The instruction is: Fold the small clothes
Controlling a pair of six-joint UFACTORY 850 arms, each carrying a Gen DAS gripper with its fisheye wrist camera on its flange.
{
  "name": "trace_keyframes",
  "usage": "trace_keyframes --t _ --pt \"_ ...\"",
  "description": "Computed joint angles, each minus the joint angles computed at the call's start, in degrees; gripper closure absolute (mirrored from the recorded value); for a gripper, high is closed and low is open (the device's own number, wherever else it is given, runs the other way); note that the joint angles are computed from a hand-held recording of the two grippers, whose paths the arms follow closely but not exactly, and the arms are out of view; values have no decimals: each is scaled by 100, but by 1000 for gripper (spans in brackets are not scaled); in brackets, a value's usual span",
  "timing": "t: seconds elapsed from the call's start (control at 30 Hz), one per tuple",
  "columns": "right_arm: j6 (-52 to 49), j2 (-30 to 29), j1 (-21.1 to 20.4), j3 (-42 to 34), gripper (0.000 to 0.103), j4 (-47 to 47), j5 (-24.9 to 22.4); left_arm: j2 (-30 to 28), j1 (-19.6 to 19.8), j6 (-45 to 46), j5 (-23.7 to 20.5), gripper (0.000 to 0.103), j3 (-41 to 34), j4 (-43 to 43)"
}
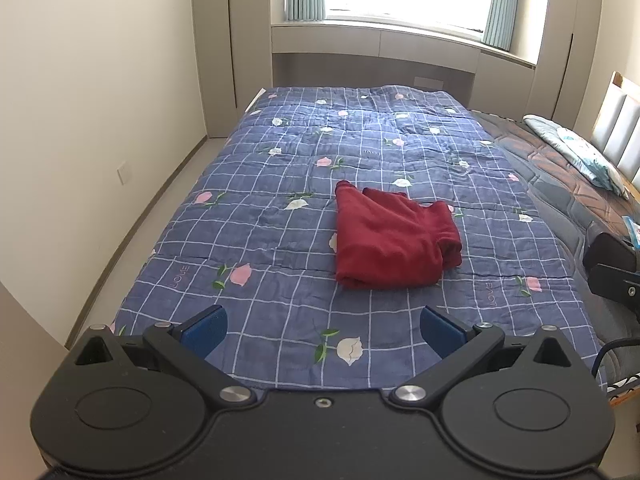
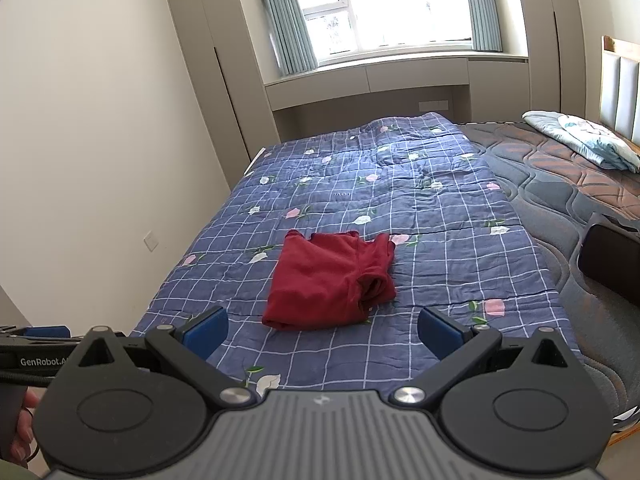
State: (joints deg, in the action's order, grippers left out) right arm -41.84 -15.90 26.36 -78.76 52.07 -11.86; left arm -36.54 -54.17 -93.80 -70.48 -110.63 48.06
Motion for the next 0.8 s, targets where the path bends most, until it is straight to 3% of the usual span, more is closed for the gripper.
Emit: trace_keyframes --t 0.8 --pt "69 -86 -10 -59 0 -6 -87 -32 47 123 -21 1 -56 -124"
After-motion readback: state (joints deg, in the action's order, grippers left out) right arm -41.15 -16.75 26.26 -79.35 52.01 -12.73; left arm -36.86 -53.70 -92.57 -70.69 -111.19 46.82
